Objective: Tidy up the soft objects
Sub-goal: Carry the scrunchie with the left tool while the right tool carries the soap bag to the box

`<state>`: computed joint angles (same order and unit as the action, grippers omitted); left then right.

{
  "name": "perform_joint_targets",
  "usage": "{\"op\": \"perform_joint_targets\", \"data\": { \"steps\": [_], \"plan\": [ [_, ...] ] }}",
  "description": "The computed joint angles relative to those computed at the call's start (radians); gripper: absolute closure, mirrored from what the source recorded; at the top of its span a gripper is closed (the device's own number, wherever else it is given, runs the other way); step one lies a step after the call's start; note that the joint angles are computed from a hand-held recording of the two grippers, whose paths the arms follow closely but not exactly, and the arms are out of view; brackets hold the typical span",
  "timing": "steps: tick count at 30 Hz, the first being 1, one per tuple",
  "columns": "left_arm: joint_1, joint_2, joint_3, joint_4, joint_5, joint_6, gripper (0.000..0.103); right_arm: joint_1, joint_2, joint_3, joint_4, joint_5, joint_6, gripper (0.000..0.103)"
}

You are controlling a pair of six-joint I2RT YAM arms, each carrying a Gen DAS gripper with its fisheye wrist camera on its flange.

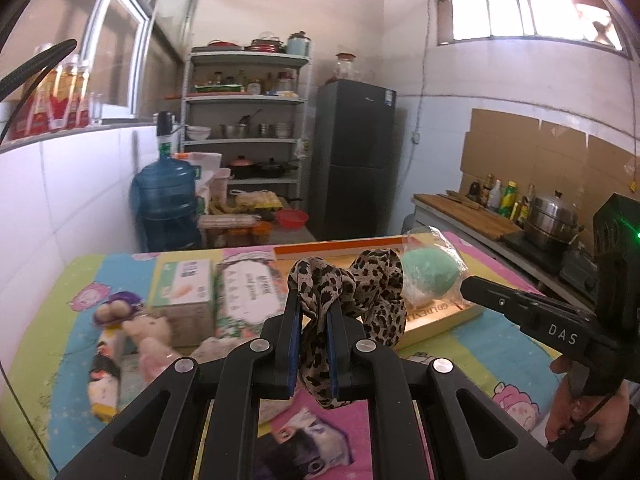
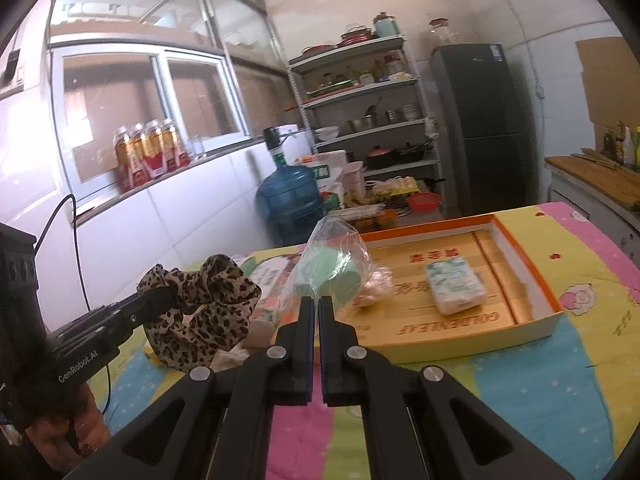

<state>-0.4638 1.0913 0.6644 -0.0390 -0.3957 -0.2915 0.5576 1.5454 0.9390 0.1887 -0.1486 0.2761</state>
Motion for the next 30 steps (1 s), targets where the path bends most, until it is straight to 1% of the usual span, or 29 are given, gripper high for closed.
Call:
{"op": "perform_joint_targets", "data": {
  "steps": [5,17,30],
  "plan": [
    [-0.014,0.127,0.08,0.034,0.014,0.024,0.092,-0.062,0.008,-0.01,0.014,-0.02,-0.002,0.101],
    [-0.023,0.403,0.28,0.063,0.057,0.017,0.092,-0.211,0.077,0.019,0.031,-0.096,-0.012,0.101],
    [0.005,0.64,0.489,0.02,0.103,0.004,0.092,-0.3,0.194,0.112,0.012,-0.136,-0.046,0.101]
  ]
}}
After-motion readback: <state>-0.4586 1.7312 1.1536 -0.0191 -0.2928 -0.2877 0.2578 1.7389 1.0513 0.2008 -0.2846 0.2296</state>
